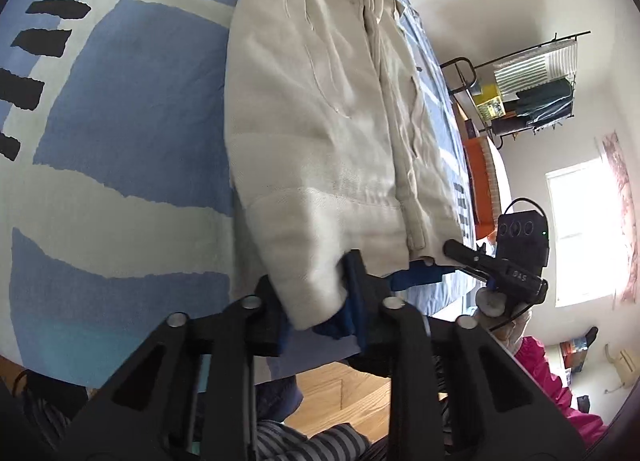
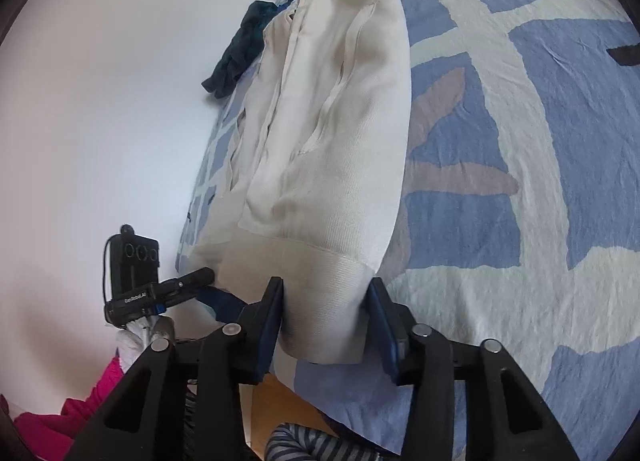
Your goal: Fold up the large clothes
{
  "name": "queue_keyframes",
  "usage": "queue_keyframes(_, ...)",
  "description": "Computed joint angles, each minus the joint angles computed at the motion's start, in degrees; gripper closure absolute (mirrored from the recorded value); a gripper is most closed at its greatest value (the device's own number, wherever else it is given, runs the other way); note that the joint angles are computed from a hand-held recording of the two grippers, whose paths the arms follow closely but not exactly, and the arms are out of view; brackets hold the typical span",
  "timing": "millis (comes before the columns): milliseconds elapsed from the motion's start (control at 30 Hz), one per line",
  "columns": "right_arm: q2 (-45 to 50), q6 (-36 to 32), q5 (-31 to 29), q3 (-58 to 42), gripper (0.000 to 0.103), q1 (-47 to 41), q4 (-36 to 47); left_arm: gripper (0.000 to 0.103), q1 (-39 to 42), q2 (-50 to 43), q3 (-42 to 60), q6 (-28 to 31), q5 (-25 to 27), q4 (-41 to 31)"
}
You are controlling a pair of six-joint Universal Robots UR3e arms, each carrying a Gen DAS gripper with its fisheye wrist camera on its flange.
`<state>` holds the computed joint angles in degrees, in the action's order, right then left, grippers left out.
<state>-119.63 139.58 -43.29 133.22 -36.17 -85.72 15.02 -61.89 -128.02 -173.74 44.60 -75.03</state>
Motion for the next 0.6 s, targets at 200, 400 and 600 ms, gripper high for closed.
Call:
queue_keyframes(200,-2.5,0.84,2.58,-3.21,0.084,-1.61,7.15,0.088,3.75,3.51,1.6,1.75,-4.79,-7.65)
queue_keyframes(400,-2.18,6.43,4.03,-7.96,0.086,-0.87,10.82,0.088,4.0,1.33,5.37,-1.64,-9.76,-10.78)
queue_keyframes(600,3.71,13.31,8.99,-13.13,0.086,1.19,8.52,0.088,2.47,-7.5,13.81,-6.88,-11.54,-7.93)
